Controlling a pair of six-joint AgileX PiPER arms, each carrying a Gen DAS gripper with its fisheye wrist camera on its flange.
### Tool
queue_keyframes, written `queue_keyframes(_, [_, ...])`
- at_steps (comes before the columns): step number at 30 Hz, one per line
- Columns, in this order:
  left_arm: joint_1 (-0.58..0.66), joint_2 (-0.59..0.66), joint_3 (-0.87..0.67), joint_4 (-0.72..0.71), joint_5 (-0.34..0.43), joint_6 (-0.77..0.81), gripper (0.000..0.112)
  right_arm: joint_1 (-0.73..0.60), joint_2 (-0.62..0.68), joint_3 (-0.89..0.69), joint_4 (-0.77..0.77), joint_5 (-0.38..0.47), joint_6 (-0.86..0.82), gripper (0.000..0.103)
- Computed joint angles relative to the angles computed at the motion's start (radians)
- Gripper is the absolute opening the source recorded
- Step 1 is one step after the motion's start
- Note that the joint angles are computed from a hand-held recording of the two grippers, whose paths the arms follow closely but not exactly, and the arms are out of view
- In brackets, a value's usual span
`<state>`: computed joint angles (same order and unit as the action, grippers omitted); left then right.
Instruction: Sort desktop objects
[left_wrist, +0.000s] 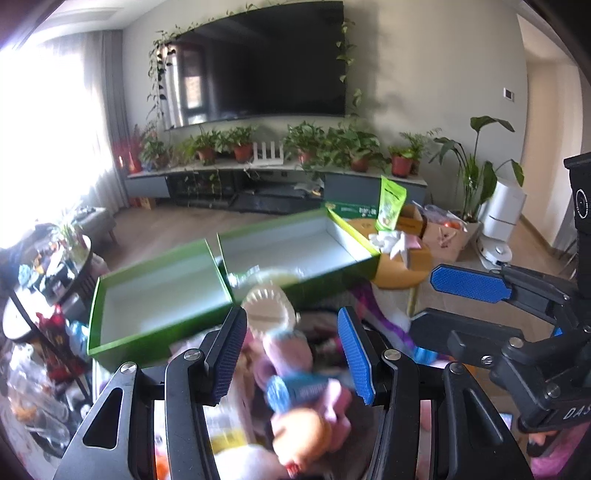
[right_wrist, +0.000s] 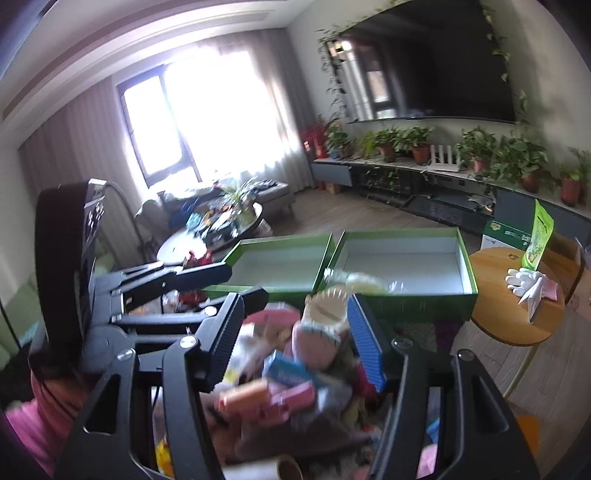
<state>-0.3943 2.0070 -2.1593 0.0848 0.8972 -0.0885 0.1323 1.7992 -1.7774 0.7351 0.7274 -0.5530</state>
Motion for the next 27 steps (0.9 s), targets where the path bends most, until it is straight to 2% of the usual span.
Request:
queue_keyframes(2, [-0.009, -0.057, 0.117, 0.012, -0.058, -0.024, 0.052, -0.018, -0.043, 0.091, 0.064, -0.001, -0.091, 0.059])
queue_keyframes(7, [-0.041, -0.145, 0.274, 0.066, -0.147, -0.09, 0.052, -0.047, -0.074, 0.158, 0.135, 0.029, -0.161, 0.058])
queue_keyframes(11, [-0.072, -0.212, 0.381, 0.142, -0.206, -0.17, 0.052, -0.036, -0.114, 0.214, 0.153, -0.002, -0.198, 0.059])
queue_keyframes(18, [-0.105, -0.312, 0.551, 0.196, -0.271, -0.26, 0.052, -0.011, -0.223, 0.359, 0.208, -0.046, -0.306, 0.06])
queue_keyframes(27, [-0.126, -0.384, 0.713, 0.231, -0.306, -0.375, 0.052, -0.001, -0.306, 0.491, 0.234, -0.051, -0.369, 0.062])
